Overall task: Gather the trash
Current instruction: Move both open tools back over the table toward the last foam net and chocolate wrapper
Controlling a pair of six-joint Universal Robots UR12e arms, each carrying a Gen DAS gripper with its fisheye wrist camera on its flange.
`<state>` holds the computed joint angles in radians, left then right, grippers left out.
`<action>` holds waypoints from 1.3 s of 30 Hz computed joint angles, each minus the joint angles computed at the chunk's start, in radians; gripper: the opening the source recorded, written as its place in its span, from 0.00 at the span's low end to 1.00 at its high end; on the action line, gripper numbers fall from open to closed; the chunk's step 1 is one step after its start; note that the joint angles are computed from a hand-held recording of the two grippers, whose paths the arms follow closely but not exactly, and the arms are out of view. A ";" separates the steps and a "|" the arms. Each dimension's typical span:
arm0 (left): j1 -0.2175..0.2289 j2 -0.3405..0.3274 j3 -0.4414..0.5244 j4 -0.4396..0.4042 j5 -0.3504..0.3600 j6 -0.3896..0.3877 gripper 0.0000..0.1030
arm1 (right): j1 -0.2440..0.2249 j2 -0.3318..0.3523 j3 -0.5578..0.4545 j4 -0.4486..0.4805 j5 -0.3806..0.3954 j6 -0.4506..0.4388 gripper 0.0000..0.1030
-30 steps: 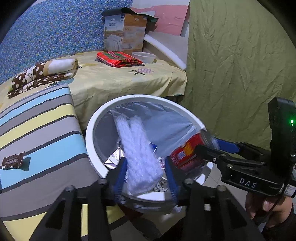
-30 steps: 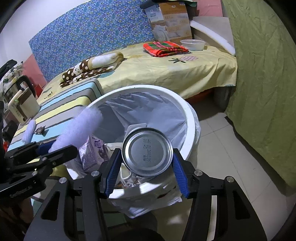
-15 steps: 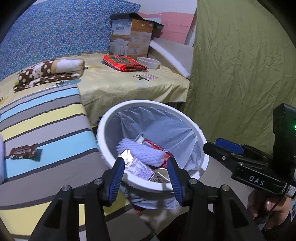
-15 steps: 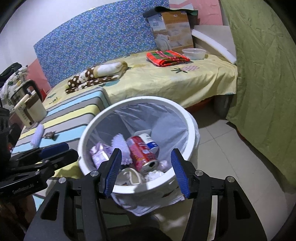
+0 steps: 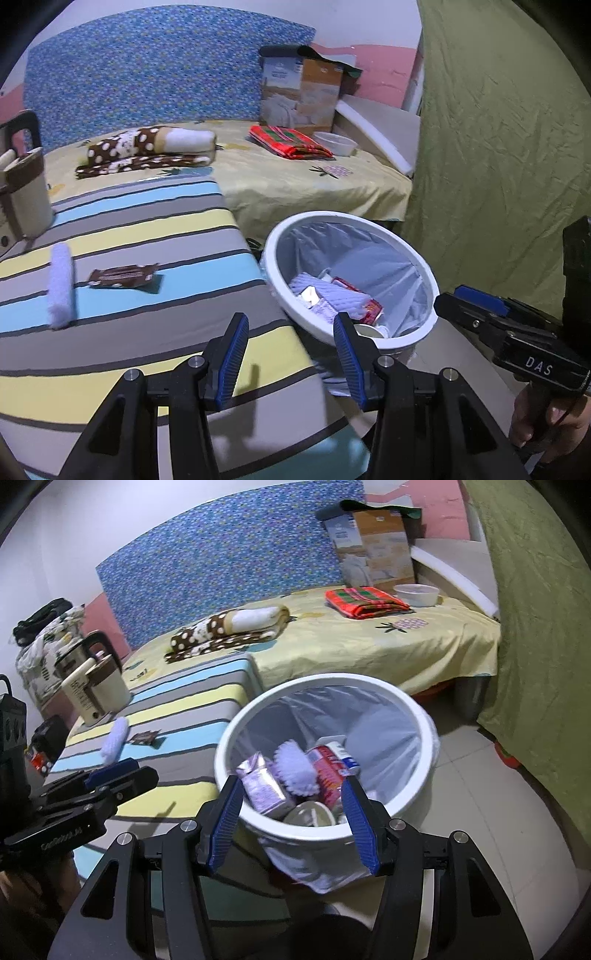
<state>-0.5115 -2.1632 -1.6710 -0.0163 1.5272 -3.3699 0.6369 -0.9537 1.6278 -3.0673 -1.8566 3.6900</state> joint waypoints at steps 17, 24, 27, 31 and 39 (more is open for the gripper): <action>0.015 0.063 -0.112 0.053 0.103 -0.045 0.46 | 0.021 0.029 -0.045 -0.027 0.101 -0.069 0.56; 0.033 0.083 -0.155 0.065 0.144 -0.082 0.46 | 0.032 0.054 -0.089 -0.013 0.159 -0.110 0.55; 0.044 0.091 -0.169 0.066 0.162 -0.101 0.46 | 0.033 0.064 -0.109 -0.004 0.175 -0.130 0.55; 0.061 0.099 -0.183 0.066 0.181 -0.123 0.46 | 0.035 0.077 -0.131 0.007 0.188 -0.144 0.56; 0.084 0.102 -0.186 0.053 0.209 -0.147 0.46 | 0.033 0.104 -0.182 0.040 0.209 -0.165 0.55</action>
<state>-0.4272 -2.0613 -1.8566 0.0371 1.7358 -3.5166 0.6701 -0.8494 1.4458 -3.0276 -1.6479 3.5251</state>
